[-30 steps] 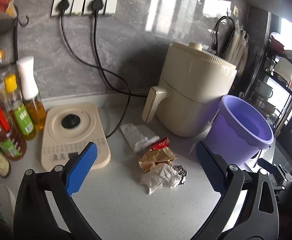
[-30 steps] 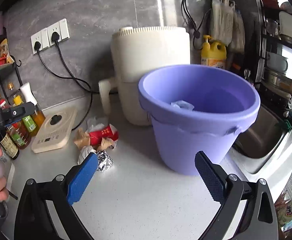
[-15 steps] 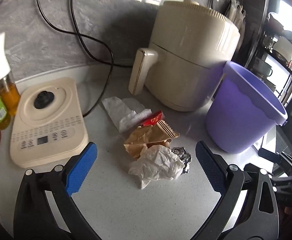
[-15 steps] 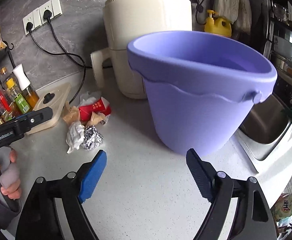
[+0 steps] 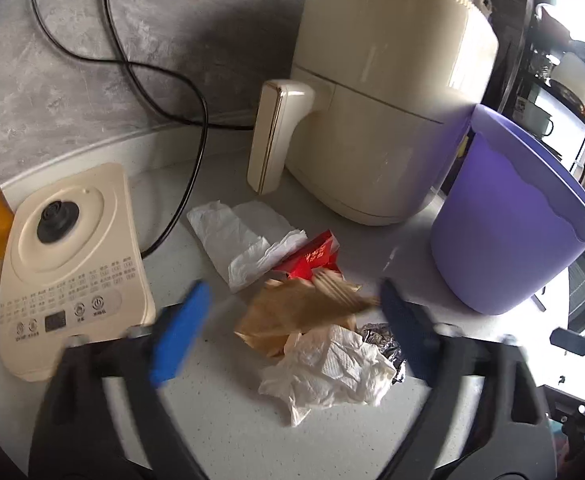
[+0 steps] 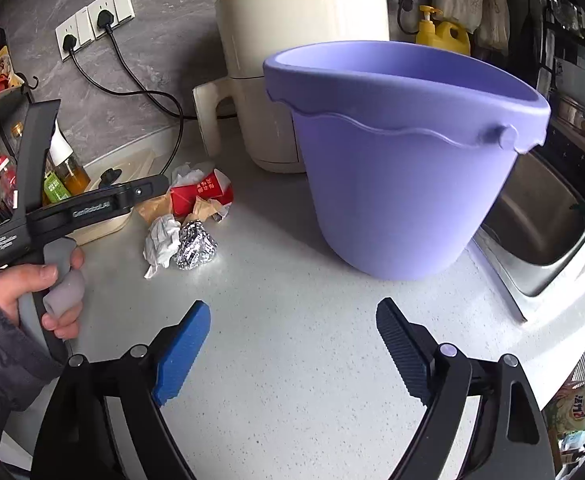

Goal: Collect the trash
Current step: 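Lower the left tool onto the crumpled brown paper and close it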

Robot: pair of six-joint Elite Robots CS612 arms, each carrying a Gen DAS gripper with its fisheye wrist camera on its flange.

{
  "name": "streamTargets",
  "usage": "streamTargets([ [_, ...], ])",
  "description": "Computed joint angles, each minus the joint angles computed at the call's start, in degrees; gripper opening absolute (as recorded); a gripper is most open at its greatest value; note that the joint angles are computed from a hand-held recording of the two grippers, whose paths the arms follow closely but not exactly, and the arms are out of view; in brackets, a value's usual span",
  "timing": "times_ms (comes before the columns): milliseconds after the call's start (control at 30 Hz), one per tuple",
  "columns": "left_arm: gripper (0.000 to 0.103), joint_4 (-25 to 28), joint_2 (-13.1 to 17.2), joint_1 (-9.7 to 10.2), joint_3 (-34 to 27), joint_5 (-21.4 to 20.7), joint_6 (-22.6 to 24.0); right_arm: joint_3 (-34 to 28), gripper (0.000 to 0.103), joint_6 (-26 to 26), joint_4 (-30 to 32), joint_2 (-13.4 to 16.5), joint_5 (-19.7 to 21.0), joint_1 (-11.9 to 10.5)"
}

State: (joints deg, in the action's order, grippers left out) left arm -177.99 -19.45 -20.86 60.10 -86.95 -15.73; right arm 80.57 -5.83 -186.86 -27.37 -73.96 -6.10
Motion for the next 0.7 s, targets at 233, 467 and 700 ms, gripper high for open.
streamTargets([
  [233, 0.011, -1.07, -2.35, -0.01, 4.68, 1.08, -2.69, 0.1, 0.081, -2.19, -0.61, -0.03, 3.82, 0.23],
  [467, 0.01, -8.53, -5.58, 0.26, 11.93, 2.15, -7.74, -2.76, 0.063, -8.92, 3.95, 0.36, 8.64, 1.59],
  [700, 0.032, -11.22, -7.23, 0.39, 15.07, 4.74, -10.32, -5.71, 0.062, -12.93, 8.25, 0.79, 8.86, 2.89],
])
